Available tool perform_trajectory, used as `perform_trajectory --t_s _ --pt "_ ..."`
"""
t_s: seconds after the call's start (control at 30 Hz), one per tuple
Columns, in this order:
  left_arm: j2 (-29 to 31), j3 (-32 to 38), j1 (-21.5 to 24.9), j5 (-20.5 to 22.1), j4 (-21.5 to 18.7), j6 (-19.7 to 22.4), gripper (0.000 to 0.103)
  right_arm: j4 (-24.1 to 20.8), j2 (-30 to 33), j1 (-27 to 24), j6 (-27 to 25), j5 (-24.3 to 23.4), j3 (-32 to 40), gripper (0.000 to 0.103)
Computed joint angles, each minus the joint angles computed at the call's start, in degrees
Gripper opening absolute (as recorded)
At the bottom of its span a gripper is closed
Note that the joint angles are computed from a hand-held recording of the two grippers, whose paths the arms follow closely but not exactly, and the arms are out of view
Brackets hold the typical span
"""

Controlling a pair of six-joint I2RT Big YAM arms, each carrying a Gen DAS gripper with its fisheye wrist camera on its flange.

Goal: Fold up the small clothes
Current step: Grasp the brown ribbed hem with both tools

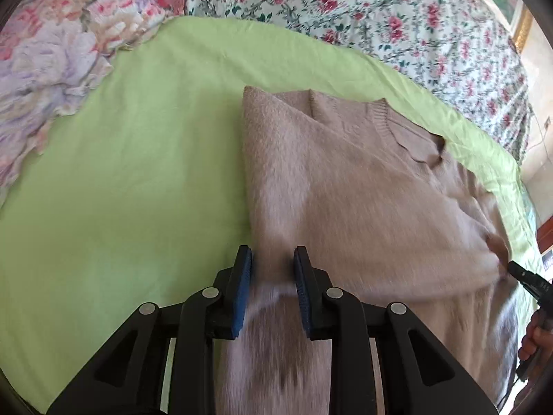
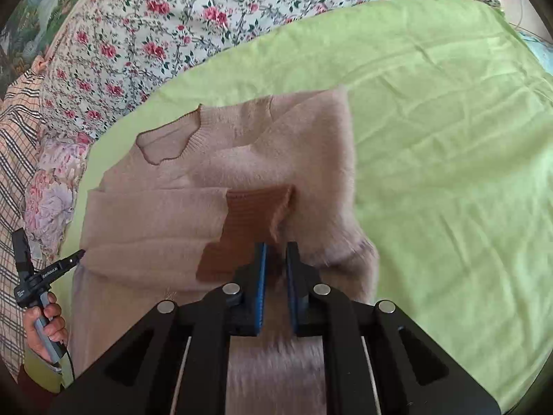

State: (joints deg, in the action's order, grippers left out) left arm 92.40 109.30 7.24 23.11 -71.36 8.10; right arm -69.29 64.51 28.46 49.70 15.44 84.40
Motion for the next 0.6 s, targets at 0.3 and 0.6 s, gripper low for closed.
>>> perform_trajectory --t_s 0.3,0.6 --pt "-14.91 -16.18 6.58 8.19 -7.04 9.86 0.054 -0.04 -8.27 11.89 2.29 -1.52 -4.34 0.041" --pt "-25.63 -29.39 19.16 14.28 -19.11 26.38 0.059 -8.15 -15.11 30.99 14.35 5.25 -7.55 0.044"
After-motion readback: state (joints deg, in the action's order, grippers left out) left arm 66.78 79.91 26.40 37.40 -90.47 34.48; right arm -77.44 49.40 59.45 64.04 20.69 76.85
